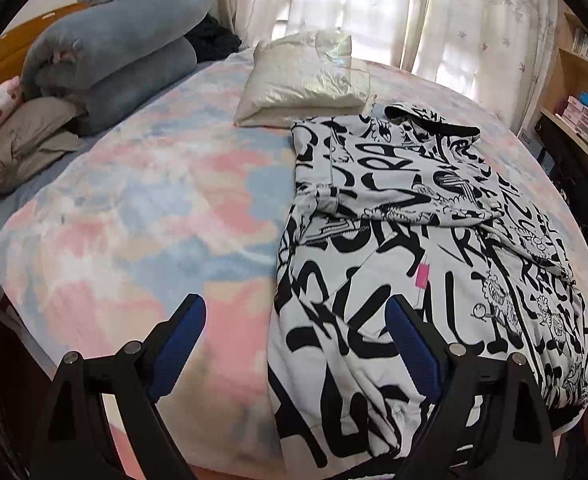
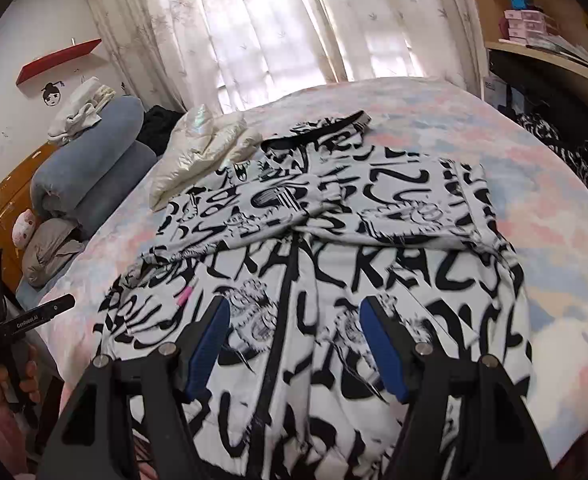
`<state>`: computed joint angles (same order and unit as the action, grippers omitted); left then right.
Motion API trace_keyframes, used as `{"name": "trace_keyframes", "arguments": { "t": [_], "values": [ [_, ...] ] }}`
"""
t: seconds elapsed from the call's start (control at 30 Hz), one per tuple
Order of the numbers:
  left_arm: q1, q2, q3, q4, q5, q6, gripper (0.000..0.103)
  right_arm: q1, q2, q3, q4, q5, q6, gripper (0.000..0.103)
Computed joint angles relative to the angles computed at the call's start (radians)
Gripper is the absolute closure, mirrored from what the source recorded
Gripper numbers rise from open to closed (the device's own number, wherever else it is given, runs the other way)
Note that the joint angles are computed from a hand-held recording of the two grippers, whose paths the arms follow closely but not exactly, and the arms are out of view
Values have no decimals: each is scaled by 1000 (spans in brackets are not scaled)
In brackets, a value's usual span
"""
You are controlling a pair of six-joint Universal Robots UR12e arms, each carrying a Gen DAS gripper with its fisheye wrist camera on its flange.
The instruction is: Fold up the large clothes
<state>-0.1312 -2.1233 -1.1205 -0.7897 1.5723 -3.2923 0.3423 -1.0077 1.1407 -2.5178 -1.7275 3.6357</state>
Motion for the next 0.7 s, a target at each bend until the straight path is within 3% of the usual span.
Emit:
{"name": "trace_keyframes", "arguments": {
  "t": [0.37, 0.7],
  "values": [
    [11, -12, -9, -45, -62, -14, 13, -12, -56, 99, 28, 0, 73, 35],
    [19, -39, 0, -112, -103, -42, 13, -20, -86, 142, 86, -36, 66, 35]
  ]
}}
